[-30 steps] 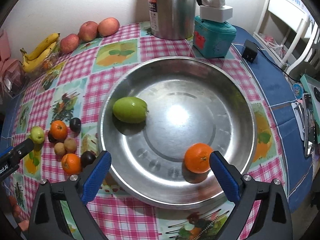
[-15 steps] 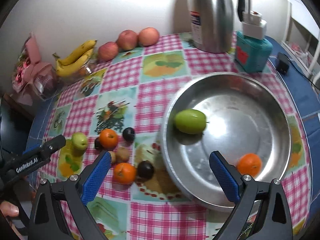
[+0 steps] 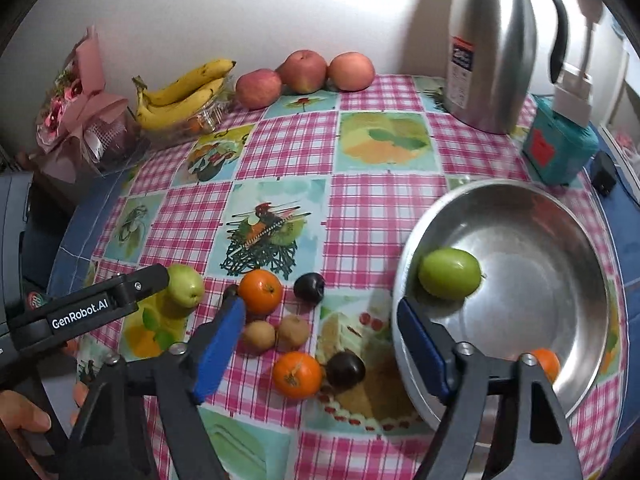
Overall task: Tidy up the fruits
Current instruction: 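Grasp a second large green fruit with the left tool while the right tool grasps a dark plum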
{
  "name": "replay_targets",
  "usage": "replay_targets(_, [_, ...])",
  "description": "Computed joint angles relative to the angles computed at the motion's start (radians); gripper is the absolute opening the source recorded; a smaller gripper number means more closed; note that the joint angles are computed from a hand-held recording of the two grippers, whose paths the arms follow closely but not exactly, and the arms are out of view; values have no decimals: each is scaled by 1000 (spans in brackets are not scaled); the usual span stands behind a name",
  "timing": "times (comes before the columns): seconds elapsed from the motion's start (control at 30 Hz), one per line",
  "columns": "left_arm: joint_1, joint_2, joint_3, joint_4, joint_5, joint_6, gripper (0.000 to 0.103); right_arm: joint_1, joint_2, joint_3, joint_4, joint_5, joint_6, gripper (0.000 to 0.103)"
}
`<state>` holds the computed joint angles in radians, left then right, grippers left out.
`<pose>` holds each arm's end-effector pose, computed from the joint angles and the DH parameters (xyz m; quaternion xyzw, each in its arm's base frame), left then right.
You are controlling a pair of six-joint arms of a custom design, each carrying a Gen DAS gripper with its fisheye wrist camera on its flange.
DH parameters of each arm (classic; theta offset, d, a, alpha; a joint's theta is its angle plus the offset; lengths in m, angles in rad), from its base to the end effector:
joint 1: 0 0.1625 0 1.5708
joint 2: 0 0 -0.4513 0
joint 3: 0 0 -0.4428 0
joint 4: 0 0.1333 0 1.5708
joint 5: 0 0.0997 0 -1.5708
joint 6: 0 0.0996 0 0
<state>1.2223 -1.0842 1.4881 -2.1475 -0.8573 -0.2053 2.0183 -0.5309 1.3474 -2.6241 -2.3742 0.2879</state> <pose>-0.0625 -0.7533 0.3304 0.0367 0.9333 -0.1729 0.3126 0.4041 -0.6996 0.0245 0.0268 -0.9147 0.2410 0.3232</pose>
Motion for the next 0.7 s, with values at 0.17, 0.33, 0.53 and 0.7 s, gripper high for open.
replay_targets(0.17, [11,25,-24,20,-23,-3,98,-19,27,-46,51,11,22,58])
replay_targets(0.33, [21,45,-45,51,-40,-13,91,-39,46,-80,88,34,38,47])
replay_targets(0.53, [23,58,-53,66,-48,-9,83,-55,59,-99,117,56,48,39])
replay_targets(0.7, [27,69,-63,84,-51,-20,81,-64,67,-108,136,61,58,37])
